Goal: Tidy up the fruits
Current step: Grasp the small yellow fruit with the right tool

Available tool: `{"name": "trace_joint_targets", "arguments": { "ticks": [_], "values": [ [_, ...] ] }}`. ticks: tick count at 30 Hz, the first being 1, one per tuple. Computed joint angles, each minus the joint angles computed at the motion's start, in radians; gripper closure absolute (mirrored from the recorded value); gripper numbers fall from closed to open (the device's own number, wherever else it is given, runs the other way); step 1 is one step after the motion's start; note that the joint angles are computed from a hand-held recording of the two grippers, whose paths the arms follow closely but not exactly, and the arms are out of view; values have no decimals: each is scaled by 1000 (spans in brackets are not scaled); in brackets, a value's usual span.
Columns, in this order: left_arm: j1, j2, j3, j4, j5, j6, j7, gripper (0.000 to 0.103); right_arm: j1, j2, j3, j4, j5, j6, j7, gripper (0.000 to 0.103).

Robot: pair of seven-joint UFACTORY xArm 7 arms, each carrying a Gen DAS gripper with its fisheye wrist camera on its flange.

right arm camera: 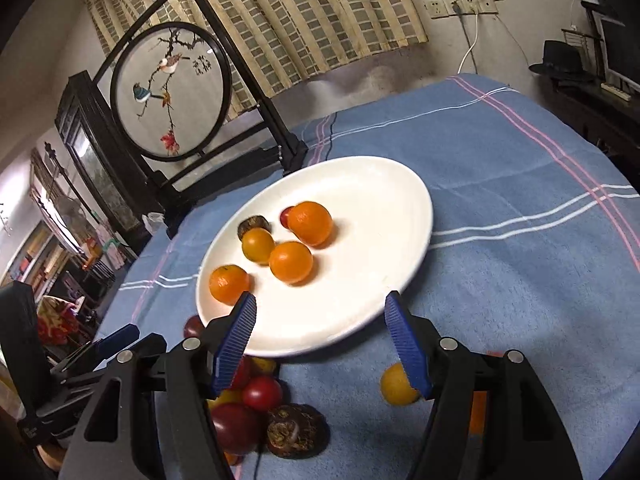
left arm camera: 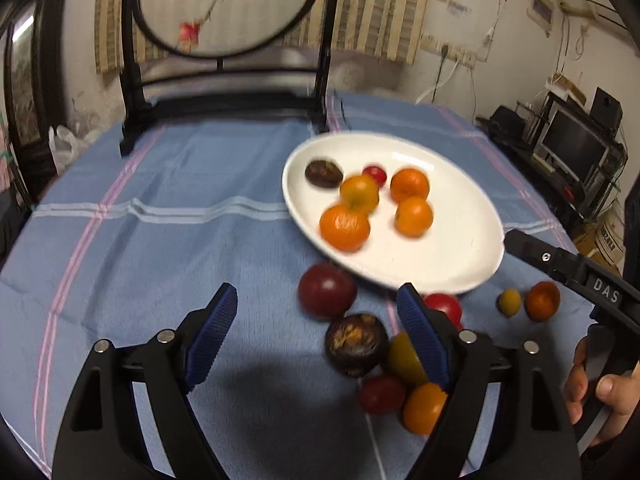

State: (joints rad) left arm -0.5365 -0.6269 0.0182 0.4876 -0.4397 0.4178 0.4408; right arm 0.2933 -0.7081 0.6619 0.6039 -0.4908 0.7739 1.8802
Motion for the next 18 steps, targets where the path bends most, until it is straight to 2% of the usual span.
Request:
{"name": "trace_joint_targets", "arguments": {
  "ticks": [2, 5, 7, 9, 14, 18],
  "values": [
    [-39, 5, 52, 16, -43, 46, 38, 23, 13, 16, 9, 15, 16, 36, -7, 35],
    [-3, 7, 16, 2, -37, 24, 29, 22, 38, 19, 28, 35, 29, 84, 2, 35],
    [15, 10, -5, -5, -23, 3, 14, 21, 59, 40, 43, 69, 50, 157, -10, 35],
    [18, 16, -5, -2, -16, 8, 5, 20, 82, 68, 45, 93, 67, 206, -18, 35],
    [16, 22, 1, 4, -17, 16, -1, 20, 146, 157, 28, 138, 78, 267, -53, 37],
    [19, 27, -1, 5, -14, 21, -3, 20, 179, 180, -11, 136, 73, 275, -33, 40]
  ]
}}
